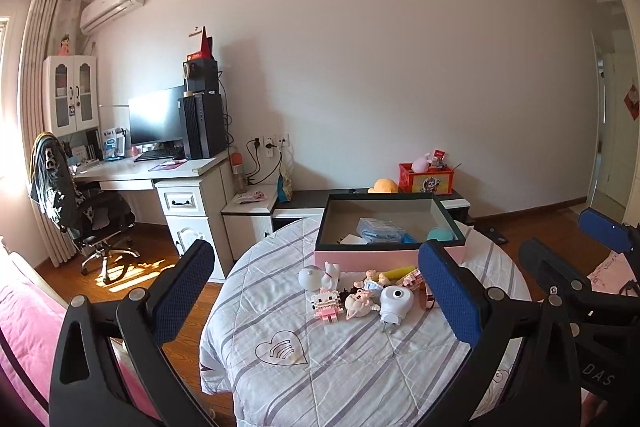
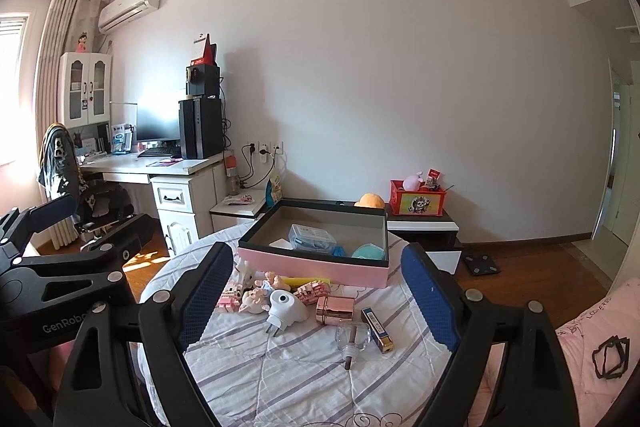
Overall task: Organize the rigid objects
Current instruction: 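Pull both grippers back from the pink box, then grasp the white plug-in device with the left gripper while the right grasps the gold-and-blue box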
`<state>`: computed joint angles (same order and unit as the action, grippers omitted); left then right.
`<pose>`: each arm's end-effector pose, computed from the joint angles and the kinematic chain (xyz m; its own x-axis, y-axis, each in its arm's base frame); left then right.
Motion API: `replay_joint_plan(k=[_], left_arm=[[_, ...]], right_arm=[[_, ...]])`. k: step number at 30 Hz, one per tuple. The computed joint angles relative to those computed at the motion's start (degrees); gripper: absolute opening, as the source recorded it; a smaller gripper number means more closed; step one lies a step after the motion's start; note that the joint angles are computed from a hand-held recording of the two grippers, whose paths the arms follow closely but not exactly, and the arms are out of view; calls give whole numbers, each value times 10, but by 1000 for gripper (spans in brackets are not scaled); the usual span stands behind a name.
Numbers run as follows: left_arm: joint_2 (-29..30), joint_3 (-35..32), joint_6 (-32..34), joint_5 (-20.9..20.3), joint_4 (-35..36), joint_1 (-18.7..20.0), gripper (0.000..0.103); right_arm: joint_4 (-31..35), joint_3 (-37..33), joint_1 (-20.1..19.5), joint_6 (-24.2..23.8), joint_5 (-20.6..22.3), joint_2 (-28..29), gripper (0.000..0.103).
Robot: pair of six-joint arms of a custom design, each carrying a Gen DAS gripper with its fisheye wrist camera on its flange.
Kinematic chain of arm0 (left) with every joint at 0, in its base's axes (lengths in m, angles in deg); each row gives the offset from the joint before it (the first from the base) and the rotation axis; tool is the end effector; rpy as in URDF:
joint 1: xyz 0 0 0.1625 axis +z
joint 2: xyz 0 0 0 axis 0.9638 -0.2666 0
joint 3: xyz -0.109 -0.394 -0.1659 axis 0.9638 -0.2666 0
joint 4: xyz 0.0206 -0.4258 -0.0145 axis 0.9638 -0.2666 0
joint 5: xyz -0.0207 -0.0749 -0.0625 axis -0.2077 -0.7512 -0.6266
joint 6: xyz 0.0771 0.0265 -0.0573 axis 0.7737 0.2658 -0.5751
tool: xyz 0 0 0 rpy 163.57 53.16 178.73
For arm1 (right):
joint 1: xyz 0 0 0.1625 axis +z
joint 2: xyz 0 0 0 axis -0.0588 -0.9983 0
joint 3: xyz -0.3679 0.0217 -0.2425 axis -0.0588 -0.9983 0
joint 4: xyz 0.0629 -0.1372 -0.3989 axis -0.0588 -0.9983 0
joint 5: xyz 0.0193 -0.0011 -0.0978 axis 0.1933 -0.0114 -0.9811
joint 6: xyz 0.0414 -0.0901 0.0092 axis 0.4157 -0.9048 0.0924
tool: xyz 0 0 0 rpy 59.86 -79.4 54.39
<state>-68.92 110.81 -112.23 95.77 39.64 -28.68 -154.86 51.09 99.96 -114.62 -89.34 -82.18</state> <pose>-0.2796 -0.5750 0.0796 -0.6378 0.2722 -0.7205 0.7696 0.2617 -0.5824 0.1472 -0.5190 0.2077 -0.6670 0.1986 0.7181 -0.6507 0.3142 -0.6912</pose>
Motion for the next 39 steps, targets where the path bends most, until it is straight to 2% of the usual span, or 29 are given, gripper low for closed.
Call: replay_joint_plan(k=[7,15,21,26,30,35,39], left_arm=[[31,-39,-14,7,43,14,103],[103,-128,-57,26,152,44,103],[182,-230,-87,22,261,66,103],[249,-320,-109,24,343,78,103],[290,-377,-119,22,387,86,103],[327,-436,-146,30,432,96,103],[336,-448,-154,39,436,98,103]], right_arm=[[26,-4,-18,13,-2,-1,88],[87,-24,-60,42,-6,8,88],[143,-45,-97,67,-6,17,88],[209,-76,-130,91,-25,21,88],[243,-95,-152,107,-34,18,88],[249,-108,-171,112,-27,17,88],[268,-115,-181,104,-10,12,86]])
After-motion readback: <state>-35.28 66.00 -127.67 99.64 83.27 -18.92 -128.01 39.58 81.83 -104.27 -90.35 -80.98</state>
